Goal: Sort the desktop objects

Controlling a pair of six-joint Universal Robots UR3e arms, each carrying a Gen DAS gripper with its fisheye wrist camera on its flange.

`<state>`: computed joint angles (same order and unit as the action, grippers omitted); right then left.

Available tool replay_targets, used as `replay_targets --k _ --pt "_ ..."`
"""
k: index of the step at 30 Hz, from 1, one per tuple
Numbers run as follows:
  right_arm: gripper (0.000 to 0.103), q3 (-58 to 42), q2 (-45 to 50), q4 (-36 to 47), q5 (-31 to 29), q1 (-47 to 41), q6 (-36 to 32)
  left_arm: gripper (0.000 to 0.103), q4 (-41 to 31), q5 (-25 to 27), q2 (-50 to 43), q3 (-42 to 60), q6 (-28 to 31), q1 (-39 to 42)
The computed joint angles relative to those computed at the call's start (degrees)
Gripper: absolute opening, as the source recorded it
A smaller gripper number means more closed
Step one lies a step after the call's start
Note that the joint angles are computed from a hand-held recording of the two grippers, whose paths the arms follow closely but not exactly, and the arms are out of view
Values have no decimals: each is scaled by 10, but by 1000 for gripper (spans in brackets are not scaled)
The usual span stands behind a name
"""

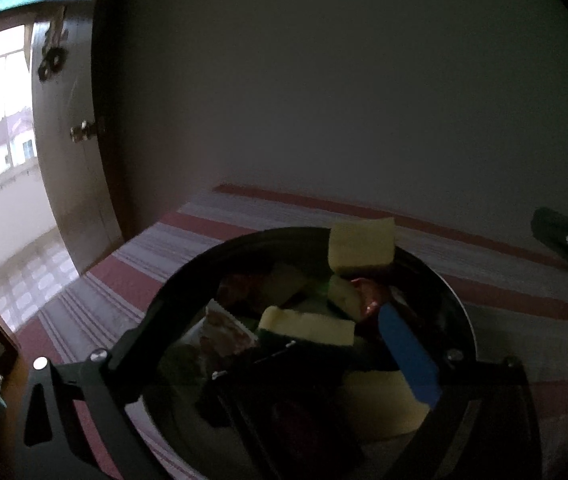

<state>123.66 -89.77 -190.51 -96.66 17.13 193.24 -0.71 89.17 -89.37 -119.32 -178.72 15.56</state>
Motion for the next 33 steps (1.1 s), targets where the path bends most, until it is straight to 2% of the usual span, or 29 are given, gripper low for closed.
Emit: replay_targets --k 5,9,13,17,23,33 --pt "88 33 16 -79 -95 54 -23 103 18 23 15 -15 5 -11" --pt "90 54 31 -139 -133 82 -29 103 25 34 28 -25 15 -17" --pt "95 63 41 -173 -139 99 -27 103 27 36 44 -41 17 -10" --pt "96 47 49 -163 -135 114 -34 103 1 -7 82 -61 13 26" --pt "96 62 29 -154 -110 116 -17 103 -13 -40 122 -88 25 67" --pt "97 66 36 -157 -163 177 -7 103 -22 -90 186 -139 57 122"
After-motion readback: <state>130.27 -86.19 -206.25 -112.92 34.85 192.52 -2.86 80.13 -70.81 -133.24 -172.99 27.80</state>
